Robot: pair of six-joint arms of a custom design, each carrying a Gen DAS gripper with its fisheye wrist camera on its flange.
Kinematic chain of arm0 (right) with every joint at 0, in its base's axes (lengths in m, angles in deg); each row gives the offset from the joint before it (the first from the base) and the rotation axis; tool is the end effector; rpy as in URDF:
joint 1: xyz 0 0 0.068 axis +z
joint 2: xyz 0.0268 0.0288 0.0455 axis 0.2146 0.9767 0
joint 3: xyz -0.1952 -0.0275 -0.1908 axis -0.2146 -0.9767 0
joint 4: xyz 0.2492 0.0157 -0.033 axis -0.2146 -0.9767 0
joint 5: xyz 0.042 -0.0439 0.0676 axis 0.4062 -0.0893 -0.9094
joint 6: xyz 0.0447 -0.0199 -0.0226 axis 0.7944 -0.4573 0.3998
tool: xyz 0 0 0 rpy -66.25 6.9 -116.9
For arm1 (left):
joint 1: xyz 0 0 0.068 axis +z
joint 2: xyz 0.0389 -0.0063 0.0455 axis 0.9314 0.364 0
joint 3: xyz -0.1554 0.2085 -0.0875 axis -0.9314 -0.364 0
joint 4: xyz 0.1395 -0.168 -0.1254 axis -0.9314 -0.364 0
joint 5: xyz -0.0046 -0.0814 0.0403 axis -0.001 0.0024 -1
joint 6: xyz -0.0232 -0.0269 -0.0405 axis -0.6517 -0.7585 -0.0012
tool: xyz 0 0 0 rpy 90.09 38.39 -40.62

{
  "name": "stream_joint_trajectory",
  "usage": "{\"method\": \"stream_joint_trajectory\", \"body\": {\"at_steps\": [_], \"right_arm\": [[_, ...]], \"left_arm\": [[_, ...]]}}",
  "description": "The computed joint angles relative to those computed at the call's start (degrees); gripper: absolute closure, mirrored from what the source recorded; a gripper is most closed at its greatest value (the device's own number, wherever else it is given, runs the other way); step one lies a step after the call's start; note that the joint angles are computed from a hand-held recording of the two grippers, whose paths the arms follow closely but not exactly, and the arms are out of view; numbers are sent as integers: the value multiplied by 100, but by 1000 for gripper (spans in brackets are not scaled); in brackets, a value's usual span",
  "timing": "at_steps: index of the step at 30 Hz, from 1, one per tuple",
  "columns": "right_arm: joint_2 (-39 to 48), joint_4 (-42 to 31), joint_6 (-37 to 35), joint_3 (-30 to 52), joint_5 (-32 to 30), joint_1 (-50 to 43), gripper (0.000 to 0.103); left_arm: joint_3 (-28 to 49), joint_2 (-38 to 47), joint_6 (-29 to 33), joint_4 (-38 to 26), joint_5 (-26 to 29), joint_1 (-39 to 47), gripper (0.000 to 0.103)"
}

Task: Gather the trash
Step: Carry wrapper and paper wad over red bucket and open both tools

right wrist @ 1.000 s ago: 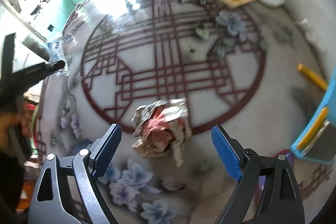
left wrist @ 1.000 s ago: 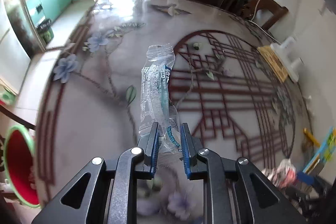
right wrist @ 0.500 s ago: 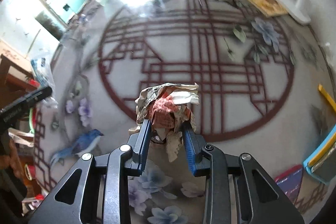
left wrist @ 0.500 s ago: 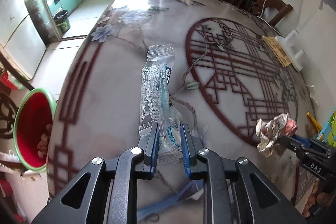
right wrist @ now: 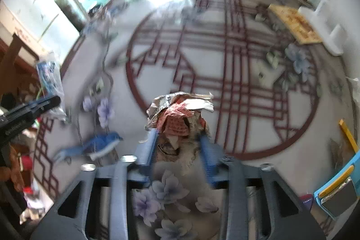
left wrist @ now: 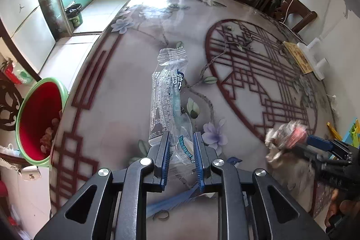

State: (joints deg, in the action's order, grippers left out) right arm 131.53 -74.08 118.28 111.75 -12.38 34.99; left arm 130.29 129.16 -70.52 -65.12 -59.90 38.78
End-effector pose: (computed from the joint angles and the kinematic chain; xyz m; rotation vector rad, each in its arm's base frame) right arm 0.2345 0.0952 0.1636 0.1623 2.7802 0.1399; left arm 0.3185 -0.1845 0.1433 0.2753 2.7153 -0.3042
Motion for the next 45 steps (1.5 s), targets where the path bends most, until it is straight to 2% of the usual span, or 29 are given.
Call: {"method": "stream_joint_trajectory", "body": {"at_steps": [1, 5, 10, 11, 13, 14, 17, 24, 30, 45], "right_arm": [[-56, 41, 57, -71, 111, 59, 19], [-108, 102, 174, -135, 152, 29, 19], [423, 109, 220, -82, 179, -84, 17], [373, 265, 283, -234, 119, -127, 21], [182, 531, 383, -485, -36, -222, 44], [141, 568, 403, -527, -100, -264, 60], [-93, 471, 419, -501, 31, -236, 63], [-746, -230, 478, 10, 833, 195, 64], [-808, -487, 487, 454, 1365, 415, 64], [-244, -472, 500, 1098, 1479, 722, 64]], "left_arm": [[-15, 0, 0, -7, -30, 2, 86], [-50, -2, -53, -43, -44, 0, 86], [-81, -28, 0, -27, -80, -7, 86], [-92, -32, 5, -22, -81, 5, 86], [-111, -45, 8, -25, -65, 34, 86], [-111, -43, 12, -26, -56, 42, 86], [-116, -44, 48, 10, -23, 59, 86], [-44, 2, 105, 20, 64, 38, 86], [17, -64, 210, 13, 45, -39, 86], [-217, -533, 452, 6, 138, 412, 86]]}}
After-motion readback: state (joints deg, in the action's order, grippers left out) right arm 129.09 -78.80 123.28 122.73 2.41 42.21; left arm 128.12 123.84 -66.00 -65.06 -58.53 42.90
